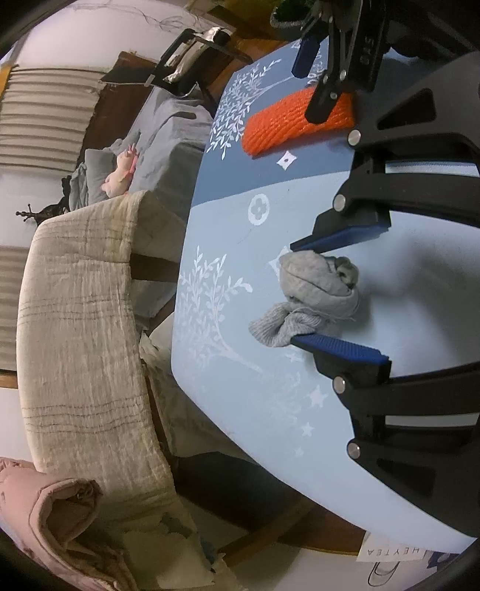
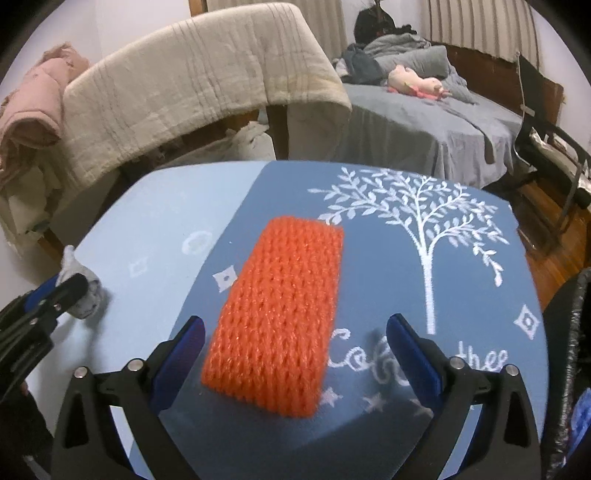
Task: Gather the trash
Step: 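Grasp the orange mesh strip with the right gripper and lift it, then carry the grey cloth and orange mesh strip over the bin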
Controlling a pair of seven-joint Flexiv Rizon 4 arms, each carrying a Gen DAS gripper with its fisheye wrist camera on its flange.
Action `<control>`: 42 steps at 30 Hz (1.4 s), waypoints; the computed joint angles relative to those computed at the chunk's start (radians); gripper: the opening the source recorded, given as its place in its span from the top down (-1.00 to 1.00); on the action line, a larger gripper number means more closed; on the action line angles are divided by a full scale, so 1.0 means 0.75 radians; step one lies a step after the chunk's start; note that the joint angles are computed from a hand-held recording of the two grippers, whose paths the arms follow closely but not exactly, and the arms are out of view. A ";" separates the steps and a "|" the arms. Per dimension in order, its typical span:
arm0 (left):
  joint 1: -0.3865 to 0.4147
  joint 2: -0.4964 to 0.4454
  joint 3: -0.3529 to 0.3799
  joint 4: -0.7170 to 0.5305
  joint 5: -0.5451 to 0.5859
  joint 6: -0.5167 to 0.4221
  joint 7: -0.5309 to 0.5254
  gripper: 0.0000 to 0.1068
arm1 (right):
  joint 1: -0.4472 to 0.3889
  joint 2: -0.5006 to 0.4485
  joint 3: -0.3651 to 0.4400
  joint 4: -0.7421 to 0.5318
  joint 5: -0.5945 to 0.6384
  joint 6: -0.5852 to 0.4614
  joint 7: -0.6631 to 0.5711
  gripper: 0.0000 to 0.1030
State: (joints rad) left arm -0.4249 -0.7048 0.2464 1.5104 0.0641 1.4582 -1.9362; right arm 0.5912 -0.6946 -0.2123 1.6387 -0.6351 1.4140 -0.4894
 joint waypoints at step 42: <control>-0.212 0.133 -0.022 0.033 0.054 0.081 0.000 0.20 | 0.526 0.480 -0.601 0.635 0.341 0.416 -0.317 0.45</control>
State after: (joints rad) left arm -0.5838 -0.6047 0.2303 1.5353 0.1044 1.5191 -1.9359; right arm 0.9861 -0.3342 -0.6633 2.1150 -0.3792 1.7261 -0.7269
